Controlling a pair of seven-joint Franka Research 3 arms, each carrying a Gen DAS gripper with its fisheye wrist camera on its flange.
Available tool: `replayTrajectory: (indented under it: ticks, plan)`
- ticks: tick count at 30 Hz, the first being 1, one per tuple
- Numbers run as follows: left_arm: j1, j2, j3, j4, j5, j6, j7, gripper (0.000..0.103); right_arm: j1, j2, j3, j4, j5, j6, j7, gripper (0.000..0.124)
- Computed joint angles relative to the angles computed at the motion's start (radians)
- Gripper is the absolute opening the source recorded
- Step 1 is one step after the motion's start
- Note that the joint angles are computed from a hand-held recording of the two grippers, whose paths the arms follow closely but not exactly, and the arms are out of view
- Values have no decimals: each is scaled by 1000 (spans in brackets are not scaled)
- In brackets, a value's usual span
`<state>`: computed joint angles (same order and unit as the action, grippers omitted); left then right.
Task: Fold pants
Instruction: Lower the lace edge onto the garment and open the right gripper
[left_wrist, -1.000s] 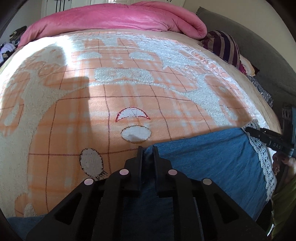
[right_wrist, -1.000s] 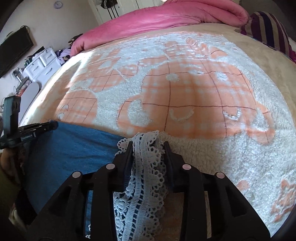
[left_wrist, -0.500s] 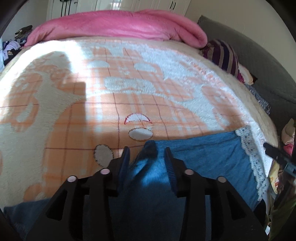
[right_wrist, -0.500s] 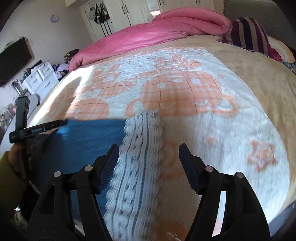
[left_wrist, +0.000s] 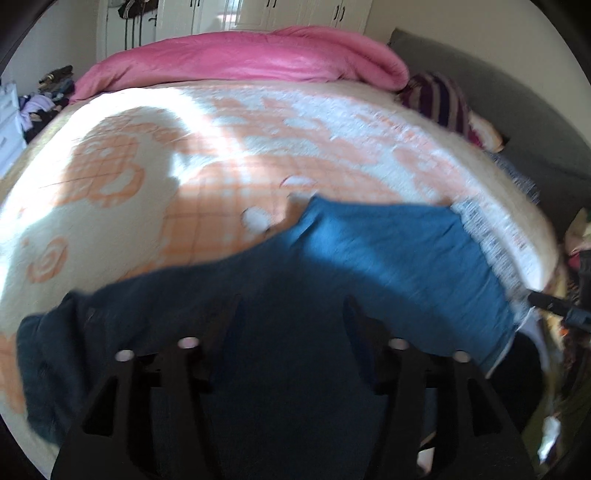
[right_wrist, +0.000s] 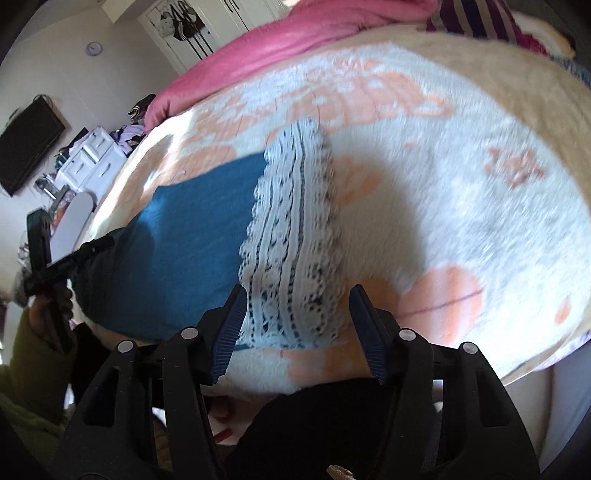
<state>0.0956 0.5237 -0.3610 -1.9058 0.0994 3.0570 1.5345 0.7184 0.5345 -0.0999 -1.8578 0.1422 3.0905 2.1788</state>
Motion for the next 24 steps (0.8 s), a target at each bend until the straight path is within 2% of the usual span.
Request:
replayTrajectory:
  ticks: [2, 4, 6, 8, 9, 11, 15, 18, 21, 24]
  plan:
    - [-87, -19, 109, -19, 41, 3, -61, 59, -26, 20, 30, 27, 11, -43, -10, 36]
    - [-110, -24, 146, -27, 64, 4, -95, 59, 9, 25, -7, 38, -17, -67, 15, 19]
    - [-135, -30, 193, -37, 88, -2, -140, 59, 38, 10, -33, 23, -37, -54, 47, 18]
    - [-107, -33, 177, -49, 89, 1, -150, 59, 140, -3, -144, 12, -112, -94, 119, 18]
    - [-74, -34, 149, -57, 77, 7, -144, 59, 169, -2, -175, 17, -147, -129, 144, 18]
    - [-31, -30, 107, -62, 63, 13, -130, 59, 163, 8, -169, 27, -174, -166, 170, 18]
    - [-73, -31, 153, -63, 95, 20, -157, 59, 153, 10, -164, 26, -233, -169, 225, 21]
    - [-89, -32, 170, -64, 116, 23, -174, 61, 151, -3, -162, 21, -284, -191, 266, 31]
    - [-76, -44, 153, -78, 123, 29, -169, 66, 210, -27, -235, -3, -378, -198, 383, 46]
    - [-77, -61, 152, -94, 131, 42, -174, 66, 284, -37, -321, -4, -495, -208, 508, 54]
